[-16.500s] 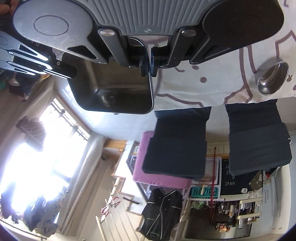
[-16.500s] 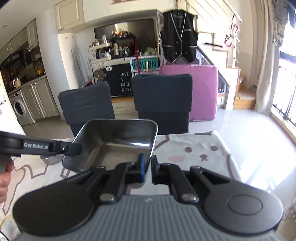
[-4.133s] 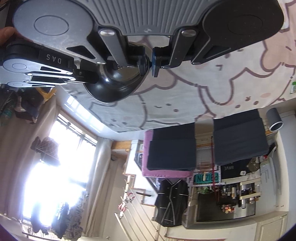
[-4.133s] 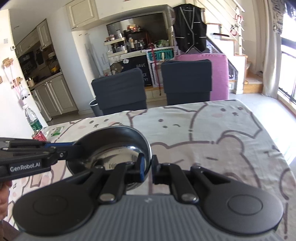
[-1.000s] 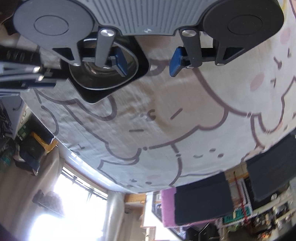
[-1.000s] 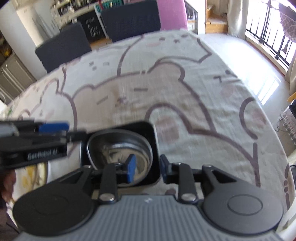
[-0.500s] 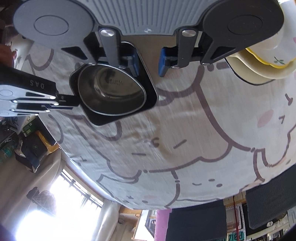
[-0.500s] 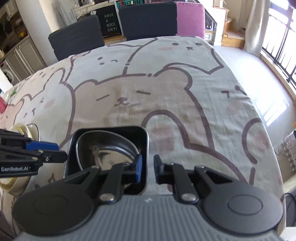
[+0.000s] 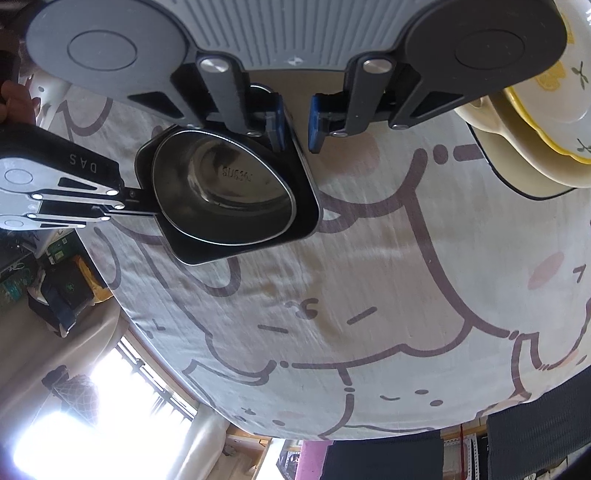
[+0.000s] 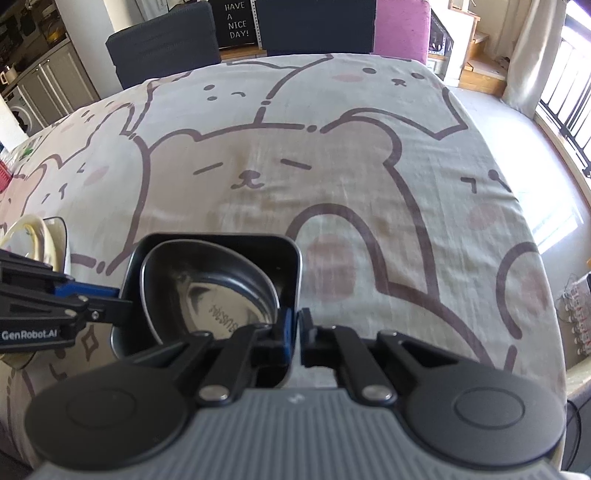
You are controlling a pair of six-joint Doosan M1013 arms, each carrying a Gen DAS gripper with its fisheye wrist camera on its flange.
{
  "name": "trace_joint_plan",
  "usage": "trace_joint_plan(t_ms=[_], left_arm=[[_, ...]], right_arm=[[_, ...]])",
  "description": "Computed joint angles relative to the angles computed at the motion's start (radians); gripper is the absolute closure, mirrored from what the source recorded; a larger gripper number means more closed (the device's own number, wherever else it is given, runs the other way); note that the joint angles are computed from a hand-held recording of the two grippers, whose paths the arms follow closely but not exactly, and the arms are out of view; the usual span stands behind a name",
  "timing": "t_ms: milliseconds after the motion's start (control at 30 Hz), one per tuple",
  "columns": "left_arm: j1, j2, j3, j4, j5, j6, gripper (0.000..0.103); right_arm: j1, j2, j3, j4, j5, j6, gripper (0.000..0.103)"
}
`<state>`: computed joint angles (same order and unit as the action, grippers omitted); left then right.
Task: Organize plates and bowls
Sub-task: 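Lift the tray stack with both grippers and carry it over the plate stack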
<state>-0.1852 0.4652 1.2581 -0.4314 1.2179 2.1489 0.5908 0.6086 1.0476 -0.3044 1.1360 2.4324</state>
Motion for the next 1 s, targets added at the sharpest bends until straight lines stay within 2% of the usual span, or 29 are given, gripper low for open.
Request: trace_joint_plan(t_ms=[433, 767, 1000], left_arm=[[0.011, 0.001, 0.011, -0.046, -0.002, -0.081, 0.095], [0.018, -0.009, 0.035, -0.079, -0.046, -0.146, 0.098], [0.024, -0.026, 0.044, -0.120, -0.069, -0.124, 0.099]], right_arm=[[-0.024, -0.006, 0.027, 0.071, -0.050, -0.031, 0.098], [-0.032, -0.016, 0.046, 0.098, -0.077, -0.004, 0.098], [-0.025, -0.025, 0.051, 0.079, -0.072, 0.043, 0.098]])
